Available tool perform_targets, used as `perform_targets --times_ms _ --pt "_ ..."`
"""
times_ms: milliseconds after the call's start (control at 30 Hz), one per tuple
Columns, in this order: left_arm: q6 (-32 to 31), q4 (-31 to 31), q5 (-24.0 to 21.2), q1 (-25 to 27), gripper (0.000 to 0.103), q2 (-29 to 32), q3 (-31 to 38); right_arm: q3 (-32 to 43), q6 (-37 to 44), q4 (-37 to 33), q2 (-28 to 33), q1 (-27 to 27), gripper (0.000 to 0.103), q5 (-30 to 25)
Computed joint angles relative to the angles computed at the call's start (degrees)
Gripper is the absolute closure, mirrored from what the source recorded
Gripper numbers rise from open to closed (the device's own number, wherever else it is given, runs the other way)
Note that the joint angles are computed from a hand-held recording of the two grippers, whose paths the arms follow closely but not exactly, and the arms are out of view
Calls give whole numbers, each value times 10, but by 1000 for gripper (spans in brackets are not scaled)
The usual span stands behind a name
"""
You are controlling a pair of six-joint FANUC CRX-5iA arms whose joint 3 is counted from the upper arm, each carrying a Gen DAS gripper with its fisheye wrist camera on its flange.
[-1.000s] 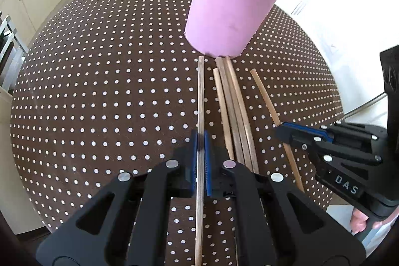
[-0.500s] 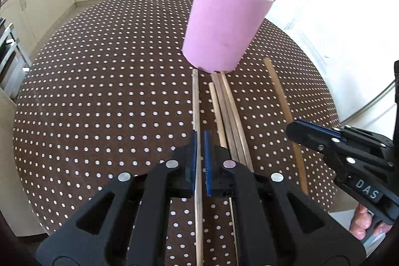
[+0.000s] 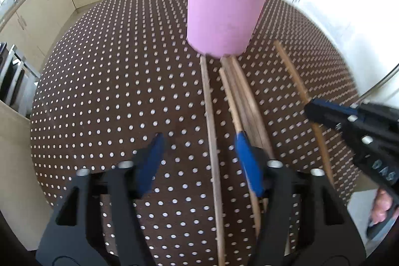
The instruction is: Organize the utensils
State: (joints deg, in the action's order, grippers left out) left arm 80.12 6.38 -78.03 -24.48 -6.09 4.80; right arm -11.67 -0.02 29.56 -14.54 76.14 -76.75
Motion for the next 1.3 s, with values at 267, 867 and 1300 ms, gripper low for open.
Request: perform_targets --times_ms 267,867,1300 --pt "10 -82 -40 -77 97 46 75 10 18 -16 10 -12 99 3" --pt "42 -18 70 -40 97 -20 26 -23 -50 69 -17 7 99 37" --pt "6 69 164 8 97 -97 -22 -46 -119 199 -25 21 99 27"
